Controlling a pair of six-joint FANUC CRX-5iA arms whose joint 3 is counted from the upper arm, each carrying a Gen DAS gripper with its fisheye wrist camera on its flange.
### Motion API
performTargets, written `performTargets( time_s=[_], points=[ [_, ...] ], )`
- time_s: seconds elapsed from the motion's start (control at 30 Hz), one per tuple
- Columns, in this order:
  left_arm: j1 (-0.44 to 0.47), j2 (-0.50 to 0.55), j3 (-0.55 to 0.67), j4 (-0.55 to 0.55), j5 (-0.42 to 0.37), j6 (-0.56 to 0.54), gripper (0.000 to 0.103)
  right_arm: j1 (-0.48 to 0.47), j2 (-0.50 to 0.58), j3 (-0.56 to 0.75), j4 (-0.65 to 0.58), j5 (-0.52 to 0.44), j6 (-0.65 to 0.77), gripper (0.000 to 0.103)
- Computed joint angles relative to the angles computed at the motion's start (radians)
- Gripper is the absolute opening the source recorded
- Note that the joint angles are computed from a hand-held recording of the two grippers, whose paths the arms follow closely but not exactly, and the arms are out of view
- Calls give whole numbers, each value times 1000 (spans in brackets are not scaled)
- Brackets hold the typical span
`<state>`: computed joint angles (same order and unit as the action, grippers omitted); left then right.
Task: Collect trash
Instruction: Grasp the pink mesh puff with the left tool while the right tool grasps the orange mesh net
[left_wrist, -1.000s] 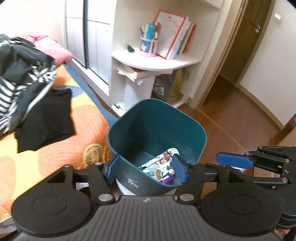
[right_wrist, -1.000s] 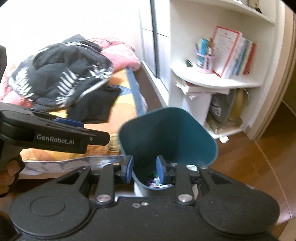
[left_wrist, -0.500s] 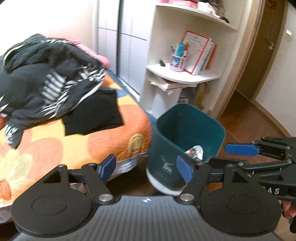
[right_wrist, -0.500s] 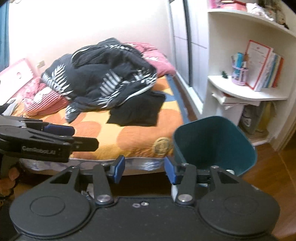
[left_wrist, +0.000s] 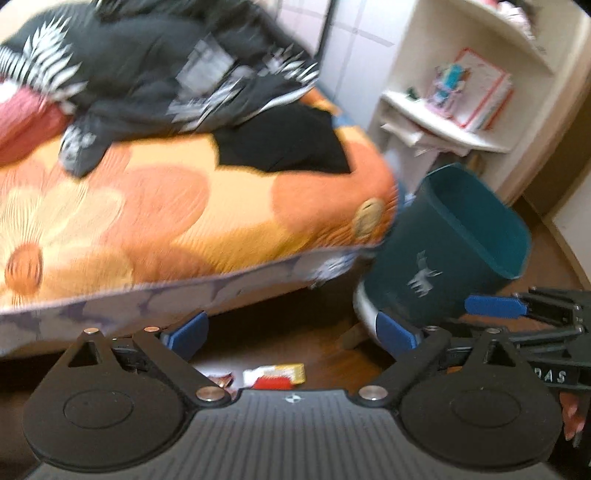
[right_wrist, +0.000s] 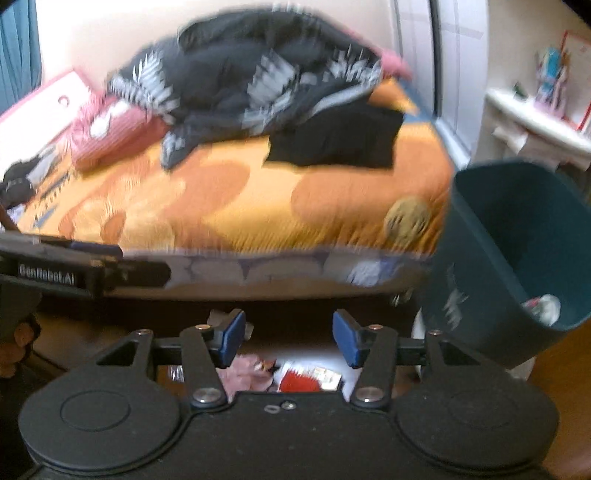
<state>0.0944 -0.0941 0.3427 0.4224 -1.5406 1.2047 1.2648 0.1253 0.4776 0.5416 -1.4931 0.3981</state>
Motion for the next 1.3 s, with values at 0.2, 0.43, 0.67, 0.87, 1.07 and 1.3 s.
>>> performTargets(
  time_s=[0.2, 0.43, 0.67, 0.87, 1.07, 1.3],
  points=[
    [34, 18, -96, -85, 31, -8, 98, -51, 27, -88, -96, 88, 22, 53],
    [34, 62, -173, -192, 72, -79, 98, -135, 88, -115, -269, 146, 160, 52],
    [5, 165, -205, -290, 70, -103, 98, -204, 174, -120, -416, 174, 297, 52],
    [-23, 241, -250, -361, 95, -97, 98, -234, 279, -91, -461, 136, 484, 52],
    [-40, 294, -312, -373, 120, -125, 98, -252, 359, -71, -475, 147, 644, 51],
    [-56, 343, -359, -385, 132, -163, 97, -268, 428, -35, -523, 154, 721, 49]
  ],
)
